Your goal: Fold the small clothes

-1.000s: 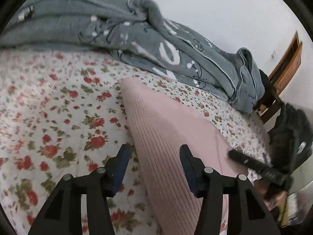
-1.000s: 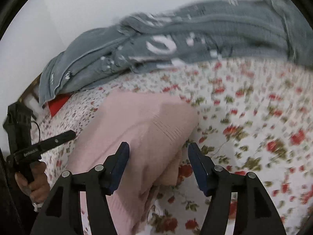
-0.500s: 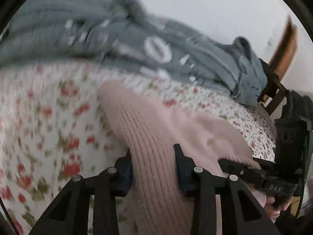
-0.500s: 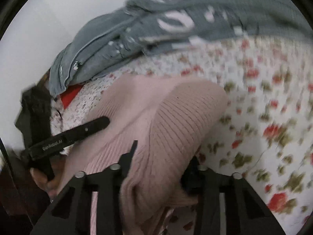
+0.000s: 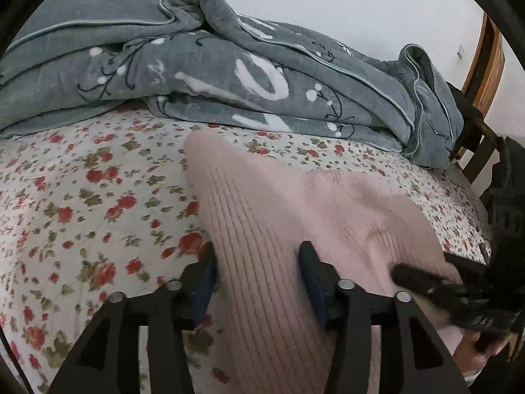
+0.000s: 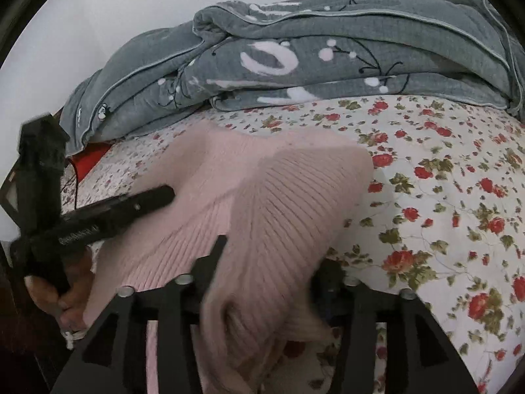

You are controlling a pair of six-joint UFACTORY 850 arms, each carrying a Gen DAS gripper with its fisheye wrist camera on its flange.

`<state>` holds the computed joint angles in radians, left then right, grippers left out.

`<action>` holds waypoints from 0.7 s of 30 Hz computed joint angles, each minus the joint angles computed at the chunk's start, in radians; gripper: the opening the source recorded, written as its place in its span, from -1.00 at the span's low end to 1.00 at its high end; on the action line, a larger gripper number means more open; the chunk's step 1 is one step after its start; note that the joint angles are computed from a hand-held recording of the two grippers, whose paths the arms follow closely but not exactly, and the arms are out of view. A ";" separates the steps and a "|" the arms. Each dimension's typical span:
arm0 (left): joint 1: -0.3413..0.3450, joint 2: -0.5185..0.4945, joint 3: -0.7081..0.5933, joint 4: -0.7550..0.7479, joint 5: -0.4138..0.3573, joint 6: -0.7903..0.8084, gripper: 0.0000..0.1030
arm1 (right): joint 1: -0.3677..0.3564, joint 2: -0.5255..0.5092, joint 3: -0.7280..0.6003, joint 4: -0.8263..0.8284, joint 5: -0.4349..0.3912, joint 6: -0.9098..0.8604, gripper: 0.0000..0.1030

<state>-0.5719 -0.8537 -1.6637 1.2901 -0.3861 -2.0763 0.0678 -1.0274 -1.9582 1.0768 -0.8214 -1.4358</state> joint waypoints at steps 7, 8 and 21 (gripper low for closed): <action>-0.039 0.058 0.069 0.030 0.002 -0.011 0.24 | -0.034 0.082 0.143 0.146 0.078 -0.170 0.07; -0.042 0.059 0.069 0.022 0.003 0.001 0.25 | -0.040 0.088 0.155 0.164 0.077 -0.174 0.07; -0.134 0.077 0.066 -0.178 -0.127 0.140 0.25 | -0.062 0.250 0.419 0.300 0.205 -0.359 -0.13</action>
<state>-0.7058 -0.7765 -1.5979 1.1117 -0.5135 -1.9367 0.0056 -0.7771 -1.5388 1.3765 -0.6164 -1.7953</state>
